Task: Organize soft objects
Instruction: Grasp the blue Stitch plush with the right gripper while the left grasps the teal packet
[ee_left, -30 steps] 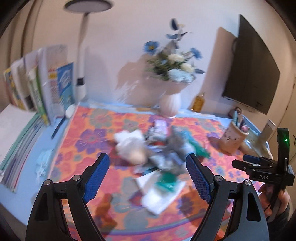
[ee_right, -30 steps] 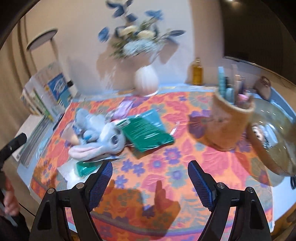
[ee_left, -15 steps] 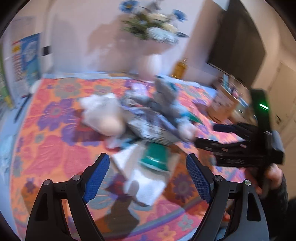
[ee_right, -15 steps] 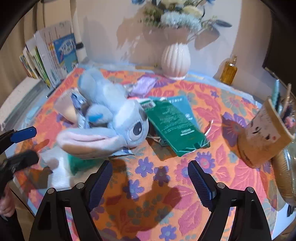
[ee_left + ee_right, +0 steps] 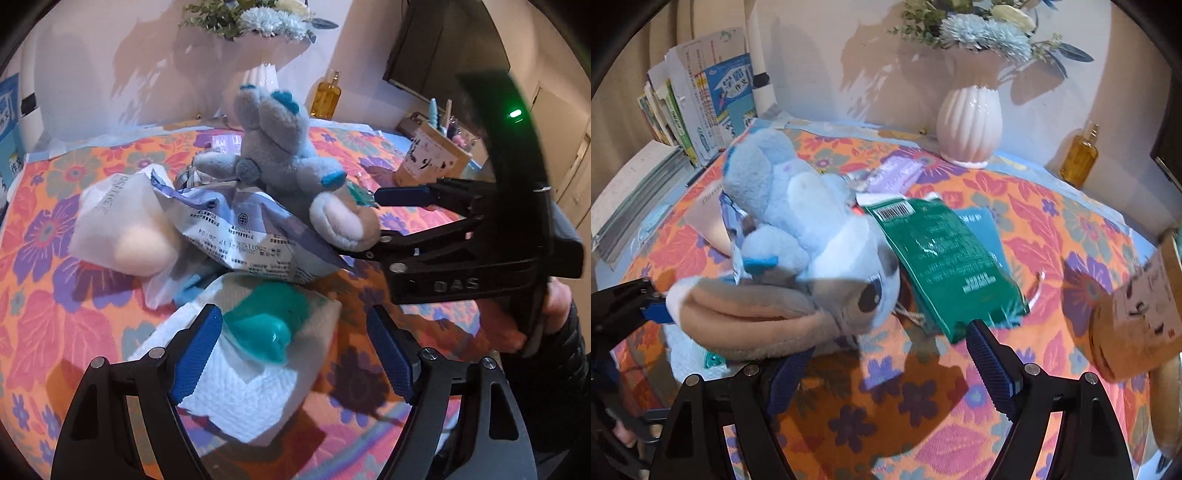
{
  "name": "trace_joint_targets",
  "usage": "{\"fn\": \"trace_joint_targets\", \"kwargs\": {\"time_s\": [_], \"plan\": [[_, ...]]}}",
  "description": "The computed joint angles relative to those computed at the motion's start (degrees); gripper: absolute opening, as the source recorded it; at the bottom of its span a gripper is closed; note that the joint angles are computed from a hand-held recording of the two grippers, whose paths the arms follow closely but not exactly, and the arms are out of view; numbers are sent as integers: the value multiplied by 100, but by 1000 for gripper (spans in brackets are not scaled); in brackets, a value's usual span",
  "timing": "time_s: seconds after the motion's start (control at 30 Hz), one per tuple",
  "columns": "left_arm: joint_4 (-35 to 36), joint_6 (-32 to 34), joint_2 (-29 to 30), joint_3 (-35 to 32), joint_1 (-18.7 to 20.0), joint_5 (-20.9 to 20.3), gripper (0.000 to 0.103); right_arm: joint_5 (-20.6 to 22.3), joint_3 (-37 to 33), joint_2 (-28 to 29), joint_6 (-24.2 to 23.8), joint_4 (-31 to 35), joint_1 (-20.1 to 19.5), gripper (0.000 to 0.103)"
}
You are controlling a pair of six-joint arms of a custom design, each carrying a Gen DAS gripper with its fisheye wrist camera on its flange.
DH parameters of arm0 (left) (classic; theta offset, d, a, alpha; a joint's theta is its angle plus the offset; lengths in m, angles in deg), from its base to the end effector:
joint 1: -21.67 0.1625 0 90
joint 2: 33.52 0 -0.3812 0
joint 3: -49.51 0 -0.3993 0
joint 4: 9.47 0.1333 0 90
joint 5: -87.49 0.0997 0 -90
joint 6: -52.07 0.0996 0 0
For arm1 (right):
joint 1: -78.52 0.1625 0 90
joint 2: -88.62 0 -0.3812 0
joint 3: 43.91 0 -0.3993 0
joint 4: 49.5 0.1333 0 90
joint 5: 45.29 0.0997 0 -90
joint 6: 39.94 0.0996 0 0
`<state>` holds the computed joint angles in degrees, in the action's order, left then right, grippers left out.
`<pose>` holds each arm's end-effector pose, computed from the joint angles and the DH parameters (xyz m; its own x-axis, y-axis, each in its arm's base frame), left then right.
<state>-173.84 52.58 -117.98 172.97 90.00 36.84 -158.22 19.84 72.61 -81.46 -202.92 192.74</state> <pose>0.0079 -0.5121 0.2855 -0.8515 -0.0488 -0.5222 0.3087 0.7583 -0.5742 0.3962 -0.6504 -0.0893 -0.3994 -0.7930 0.4600 -0.8811 0.4706 0.0463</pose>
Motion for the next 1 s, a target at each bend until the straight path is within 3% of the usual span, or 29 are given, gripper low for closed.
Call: {"fn": "trace_joint_targets", "kwargs": {"time_s": [0.13, 0.23, 0.3, 0.4, 0.47, 0.5, 0.53, 0.7, 1.0], "plan": [[1, 31, 183, -179, 181, -3, 78, 167, -66, 66, -237, -7, 37, 82], [82, 10, 238, -250, 294, -39, 67, 282, -178, 152, -356, 12, 50, 82], [30, 58, 198, -219, 295, -105, 67, 420, -274, 201, -372, 71, 34, 82], [17, 58, 219, -221, 278, -53, 64, 797, -541, 317, -162, 357, -41, 82], [-41, 45, 243, -218, 261, 5, 55, 1066, -673, 361, 68, 592, -117, 82], [-63, 25, 249, -217, 257, 29, 54, 1236, -727, 372, 221, 736, -167, 79], [-104, 25, 231, -197, 259, -1, 52, 1356, -741, 367, 286, 805, -202, 65], [-476, 250, 115, -27, 168, -146, 48, 1724, -414, 143, 432, 629, -292, 54], [-915, 247, -427, 334, -231, -128, 48, 2423, 467, -627, 649, 173, -383, 53]]}}
